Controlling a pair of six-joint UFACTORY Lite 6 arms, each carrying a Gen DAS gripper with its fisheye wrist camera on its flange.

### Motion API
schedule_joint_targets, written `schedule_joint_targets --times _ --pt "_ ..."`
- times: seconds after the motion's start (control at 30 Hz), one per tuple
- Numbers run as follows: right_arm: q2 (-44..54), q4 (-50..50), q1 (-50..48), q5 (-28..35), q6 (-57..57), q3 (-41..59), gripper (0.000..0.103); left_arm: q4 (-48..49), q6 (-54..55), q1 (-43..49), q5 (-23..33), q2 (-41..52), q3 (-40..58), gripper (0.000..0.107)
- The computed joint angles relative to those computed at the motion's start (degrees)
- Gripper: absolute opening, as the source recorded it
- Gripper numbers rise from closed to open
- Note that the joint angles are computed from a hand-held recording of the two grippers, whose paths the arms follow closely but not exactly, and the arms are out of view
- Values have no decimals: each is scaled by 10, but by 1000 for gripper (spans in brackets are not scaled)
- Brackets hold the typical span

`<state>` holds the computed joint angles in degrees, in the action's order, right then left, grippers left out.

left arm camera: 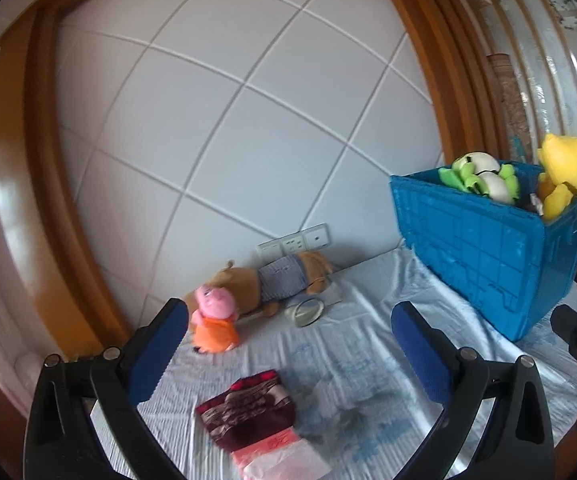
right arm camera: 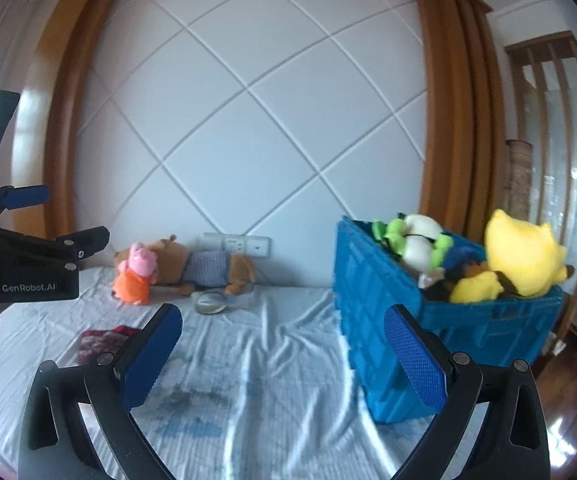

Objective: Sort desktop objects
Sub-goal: 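Withdraw both tools toward the maroon sock and pink tissue pack, then grasp the maroon sock with the left tool while the right tool grasps the pink tissue pack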

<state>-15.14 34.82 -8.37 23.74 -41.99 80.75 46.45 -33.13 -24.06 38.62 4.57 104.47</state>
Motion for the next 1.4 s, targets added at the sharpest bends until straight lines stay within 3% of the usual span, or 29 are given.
schedule_joint_targets --times 0.17,0.33,0.43,0.57,0.77,0.9,1.03,1.17,1.23,1.3,1.4 --pt "12 -21 48 8 10 6 102 20 -34 40 -4 -70 -95 103" --pt "44 -2 97 34 -18 9 102 -2 -28 157 -55 -169 -253 103" --pt "43 39 128 17 -76 -37 102 -148 116 295 -141 -201 -343 103" --pt "95 38 186 3 -81 -40 103 -359 356 421 -216 -153 -388 103" --pt "319 -35 293 7 31 133 103 -656 716 483 -238 -12 -327 103" --pt "438 -88 334 27 99 208 102 -857 942 518 -193 107 -227 103" --pt "526 -171 352 31 202 254 103 -867 948 524 -165 193 -142 103" --pt "641 -203 356 96 286 393 103 -806 891 518 -166 241 -93 103" --pt "662 -168 355 118 249 419 103 -815 903 523 -153 247 -83 103" --pt "647 -97 347 128 138 407 103 -831 928 531 -156 235 -93 103" --pt "701 -54 329 250 0 541 103 -849 939 548 -141 225 -95 103"
